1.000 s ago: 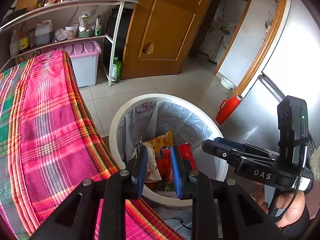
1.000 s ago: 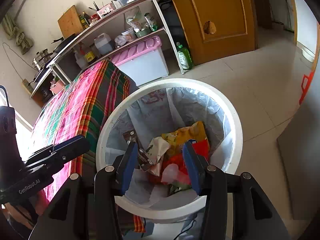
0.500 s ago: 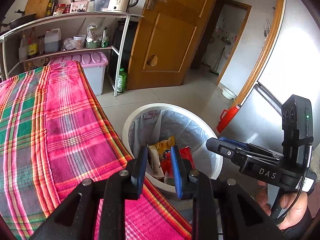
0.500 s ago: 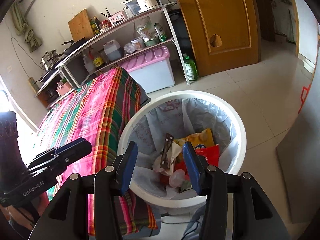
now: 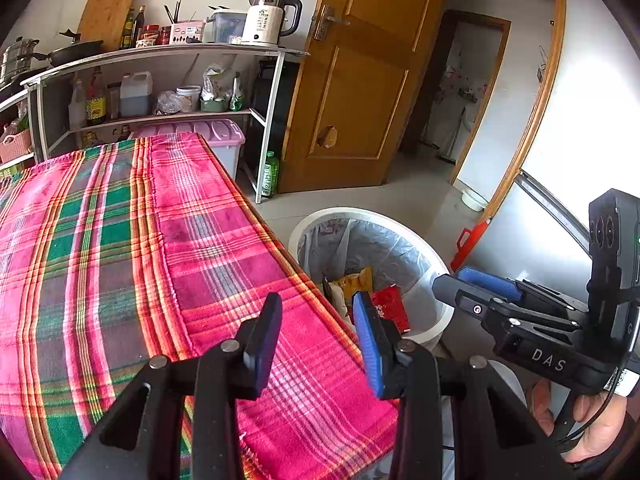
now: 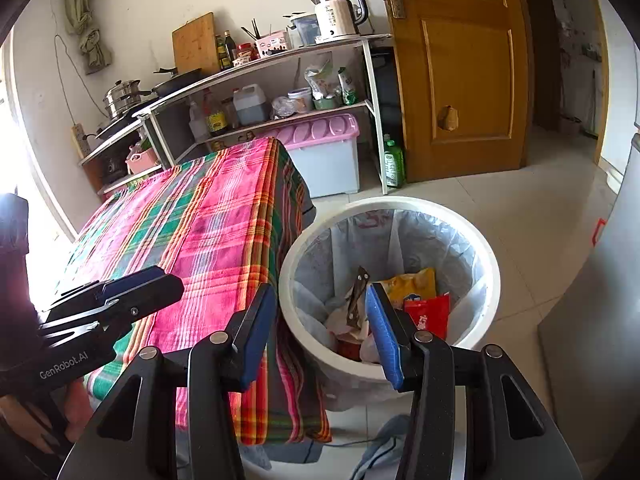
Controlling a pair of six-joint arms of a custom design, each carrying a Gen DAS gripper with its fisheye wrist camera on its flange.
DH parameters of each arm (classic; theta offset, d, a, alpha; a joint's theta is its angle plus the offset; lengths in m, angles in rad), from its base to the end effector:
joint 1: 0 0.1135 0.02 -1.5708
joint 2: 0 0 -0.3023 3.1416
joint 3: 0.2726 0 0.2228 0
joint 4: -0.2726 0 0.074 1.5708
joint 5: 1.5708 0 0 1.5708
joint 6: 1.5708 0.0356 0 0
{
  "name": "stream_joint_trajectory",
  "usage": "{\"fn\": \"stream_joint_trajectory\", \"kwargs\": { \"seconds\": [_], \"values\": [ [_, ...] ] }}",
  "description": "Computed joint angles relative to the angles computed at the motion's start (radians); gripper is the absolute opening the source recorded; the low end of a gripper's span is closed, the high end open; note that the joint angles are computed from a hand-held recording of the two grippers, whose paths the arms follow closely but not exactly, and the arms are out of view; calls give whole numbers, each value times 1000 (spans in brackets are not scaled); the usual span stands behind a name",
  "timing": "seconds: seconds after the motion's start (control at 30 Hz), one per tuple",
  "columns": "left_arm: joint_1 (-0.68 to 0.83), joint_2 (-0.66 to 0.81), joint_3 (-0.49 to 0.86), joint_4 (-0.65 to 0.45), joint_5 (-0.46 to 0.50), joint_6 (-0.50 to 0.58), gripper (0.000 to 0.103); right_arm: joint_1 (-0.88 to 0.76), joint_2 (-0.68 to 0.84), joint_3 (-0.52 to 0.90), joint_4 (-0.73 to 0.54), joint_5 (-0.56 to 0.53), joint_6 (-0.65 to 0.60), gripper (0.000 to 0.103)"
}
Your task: Collect trash
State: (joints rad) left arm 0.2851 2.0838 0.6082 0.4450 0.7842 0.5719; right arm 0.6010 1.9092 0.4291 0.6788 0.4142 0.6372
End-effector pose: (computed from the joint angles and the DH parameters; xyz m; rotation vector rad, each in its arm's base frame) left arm 0.2945 0.0601 0.0839 0.5834 2.2165 -0.5945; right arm 0.2338 0.1429 0.1138 0.2357 2.2805 0.1459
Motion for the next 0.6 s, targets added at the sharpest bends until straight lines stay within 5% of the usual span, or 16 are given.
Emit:
{"fn": "stream_joint_trajectory", "kwargs": {
  "seconds": [0.6],
  "values": [
    [164, -43, -232, 196, 37, 126, 48, 284, -44, -61, -89, 248, 157, 48]
  ]
}}
